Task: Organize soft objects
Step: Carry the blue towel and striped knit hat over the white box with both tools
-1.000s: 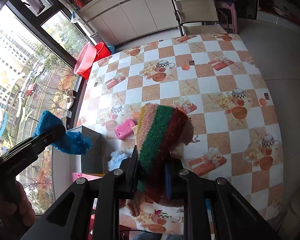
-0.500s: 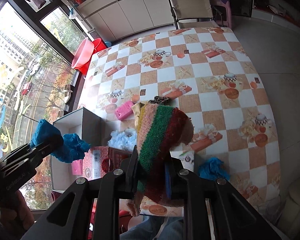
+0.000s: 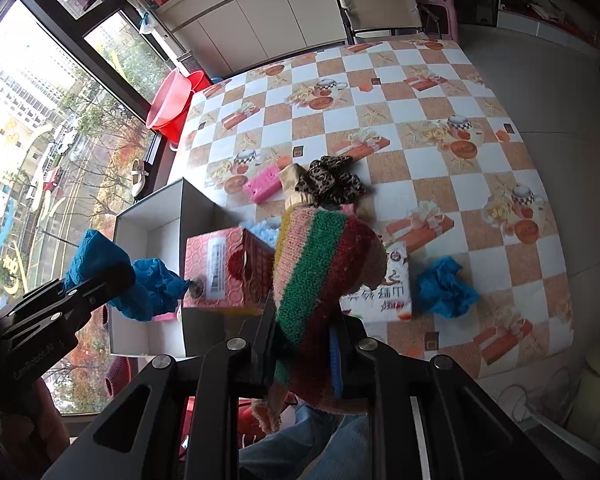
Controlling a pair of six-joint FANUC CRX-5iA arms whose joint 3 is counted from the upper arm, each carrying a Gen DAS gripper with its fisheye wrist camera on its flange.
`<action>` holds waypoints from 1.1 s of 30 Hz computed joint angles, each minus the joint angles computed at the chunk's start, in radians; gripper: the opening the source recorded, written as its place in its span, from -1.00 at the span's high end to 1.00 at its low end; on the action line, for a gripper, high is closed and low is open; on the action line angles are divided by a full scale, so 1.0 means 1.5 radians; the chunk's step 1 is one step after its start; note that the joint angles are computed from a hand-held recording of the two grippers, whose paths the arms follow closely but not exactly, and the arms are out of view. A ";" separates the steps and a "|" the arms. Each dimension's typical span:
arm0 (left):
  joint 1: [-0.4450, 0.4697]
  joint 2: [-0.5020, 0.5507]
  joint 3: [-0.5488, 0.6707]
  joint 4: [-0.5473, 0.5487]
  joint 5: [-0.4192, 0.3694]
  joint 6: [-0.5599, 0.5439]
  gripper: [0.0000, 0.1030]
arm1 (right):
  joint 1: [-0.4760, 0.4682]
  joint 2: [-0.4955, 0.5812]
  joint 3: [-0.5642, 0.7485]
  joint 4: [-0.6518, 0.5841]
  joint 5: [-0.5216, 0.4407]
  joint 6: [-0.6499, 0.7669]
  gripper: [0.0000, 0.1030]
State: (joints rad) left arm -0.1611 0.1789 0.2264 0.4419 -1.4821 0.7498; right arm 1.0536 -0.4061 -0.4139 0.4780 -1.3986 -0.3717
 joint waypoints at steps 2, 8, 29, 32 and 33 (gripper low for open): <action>0.008 -0.003 -0.003 -0.001 -0.001 -0.005 0.57 | 0.012 0.009 0.005 0.002 -0.002 -0.012 0.57; 0.038 -0.010 -0.007 0.003 0.001 -0.010 0.57 | 0.033 0.036 0.028 0.011 -0.004 -0.019 0.57; 0.145 -0.003 0.004 -0.050 0.070 0.070 0.57 | -0.070 0.239 0.240 -0.064 0.089 0.343 0.57; 0.151 0.000 0.007 -0.068 0.087 0.085 0.57 | -0.087 0.268 0.274 -0.080 0.097 0.397 0.57; 0.152 0.001 0.009 -0.075 0.090 0.089 0.57 | -0.092 0.276 0.284 -0.085 0.099 0.412 0.57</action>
State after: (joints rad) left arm 0.0670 0.1811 0.2401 0.3300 -1.3469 0.8833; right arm 0.9159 0.0084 0.0114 0.3499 -1.2503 0.2457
